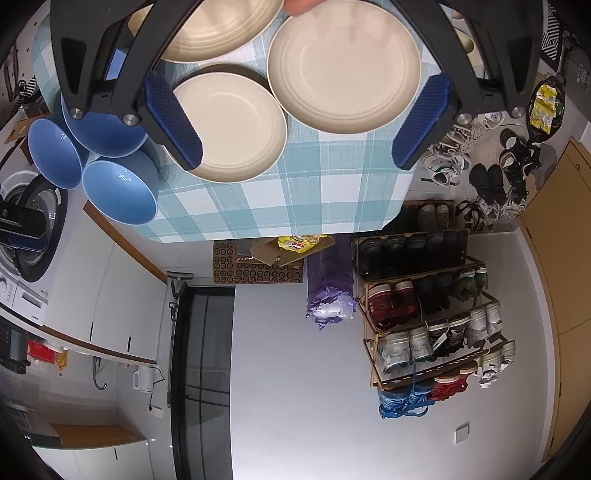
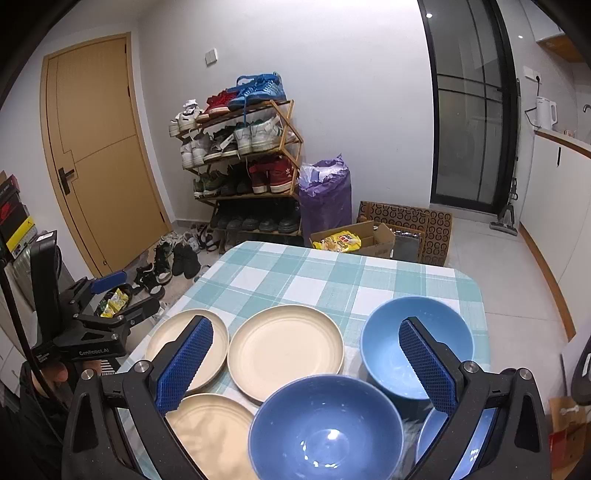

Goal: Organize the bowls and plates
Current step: 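Move the left tool toward one beige plate while the right tool approaches another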

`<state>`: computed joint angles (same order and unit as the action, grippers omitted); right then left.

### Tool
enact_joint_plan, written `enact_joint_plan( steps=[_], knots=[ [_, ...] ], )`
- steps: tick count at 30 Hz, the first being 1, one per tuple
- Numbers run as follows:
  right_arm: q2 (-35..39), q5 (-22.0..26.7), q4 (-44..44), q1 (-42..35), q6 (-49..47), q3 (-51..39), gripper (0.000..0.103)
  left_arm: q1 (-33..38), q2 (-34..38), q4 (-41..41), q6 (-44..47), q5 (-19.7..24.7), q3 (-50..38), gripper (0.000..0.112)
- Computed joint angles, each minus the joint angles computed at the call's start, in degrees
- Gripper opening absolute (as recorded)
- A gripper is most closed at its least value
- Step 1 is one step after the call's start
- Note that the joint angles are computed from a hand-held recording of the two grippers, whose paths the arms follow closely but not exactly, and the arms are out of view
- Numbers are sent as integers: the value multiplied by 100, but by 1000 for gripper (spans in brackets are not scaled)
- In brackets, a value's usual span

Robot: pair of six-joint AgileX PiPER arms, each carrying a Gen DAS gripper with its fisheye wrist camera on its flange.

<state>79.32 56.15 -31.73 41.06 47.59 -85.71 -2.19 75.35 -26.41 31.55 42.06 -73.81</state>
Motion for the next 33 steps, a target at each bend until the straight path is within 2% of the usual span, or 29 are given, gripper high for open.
enact_joint_plan(
  steps=[5, 14, 29, 33],
  knots=[
    [247, -228, 685, -564, -616, -176, 102, -167, 321, 208, -213, -67, -228, 103],
    [827, -495, 1346, -1072, -1140, -363, 102, -369, 885, 473, -475, -130, -515, 103],
    [1824, -173, 2054, -1353, -1950, -1192, 102, -508, 1424, 631, -550, -157, -657, 103],
    [2087, -123, 2324, -1428, -2189, -1389, 102, -464, 1628, 511, -408, -31, -813, 103]
  ],
)
